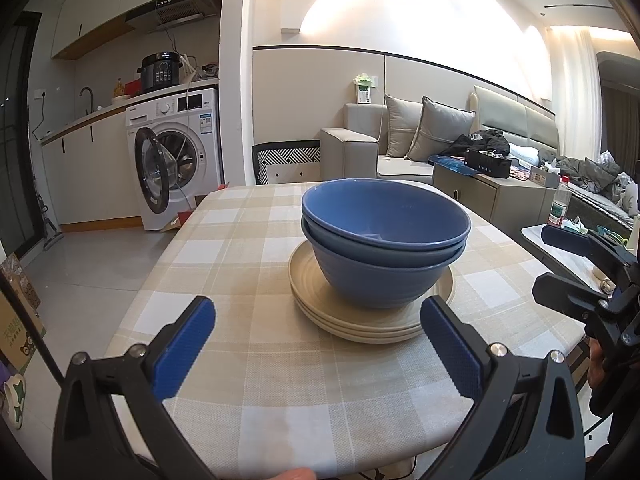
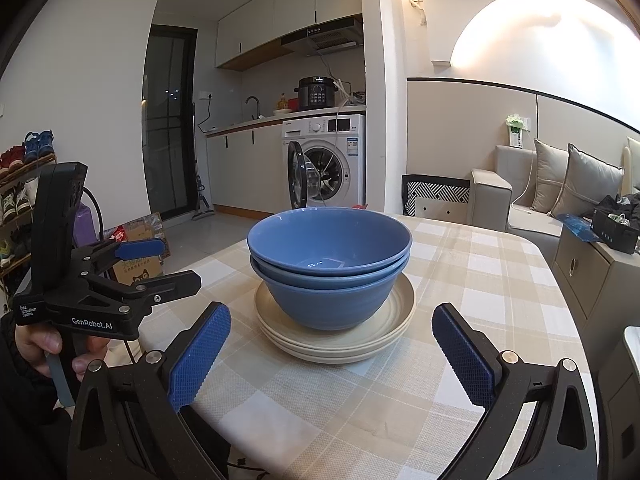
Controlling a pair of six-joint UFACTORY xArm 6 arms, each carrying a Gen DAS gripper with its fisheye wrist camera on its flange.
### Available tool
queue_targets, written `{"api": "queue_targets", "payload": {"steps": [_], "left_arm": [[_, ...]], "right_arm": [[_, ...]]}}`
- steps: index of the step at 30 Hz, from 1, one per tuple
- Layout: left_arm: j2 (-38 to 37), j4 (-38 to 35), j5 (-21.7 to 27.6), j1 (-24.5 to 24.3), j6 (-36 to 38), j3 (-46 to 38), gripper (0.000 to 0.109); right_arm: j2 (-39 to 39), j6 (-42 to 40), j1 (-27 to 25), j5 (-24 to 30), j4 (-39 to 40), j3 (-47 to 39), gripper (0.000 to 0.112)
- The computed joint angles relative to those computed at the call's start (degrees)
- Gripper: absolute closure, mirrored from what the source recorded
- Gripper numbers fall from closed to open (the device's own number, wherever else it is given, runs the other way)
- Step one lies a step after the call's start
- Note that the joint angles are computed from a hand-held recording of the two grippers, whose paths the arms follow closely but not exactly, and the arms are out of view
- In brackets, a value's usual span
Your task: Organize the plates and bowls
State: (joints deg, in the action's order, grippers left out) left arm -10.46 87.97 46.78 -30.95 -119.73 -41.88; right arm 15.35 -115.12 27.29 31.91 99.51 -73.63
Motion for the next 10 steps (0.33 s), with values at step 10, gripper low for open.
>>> {"api": "queue_targets", "payload": {"steps": [10], "left_arm": [[0.1,0.1,-0.7,0.0,-0.8,-0.1,0.006]], "right_arm": [[0.0,0.0,0.0,-0.1,0.0,0.0,0.010]]}}
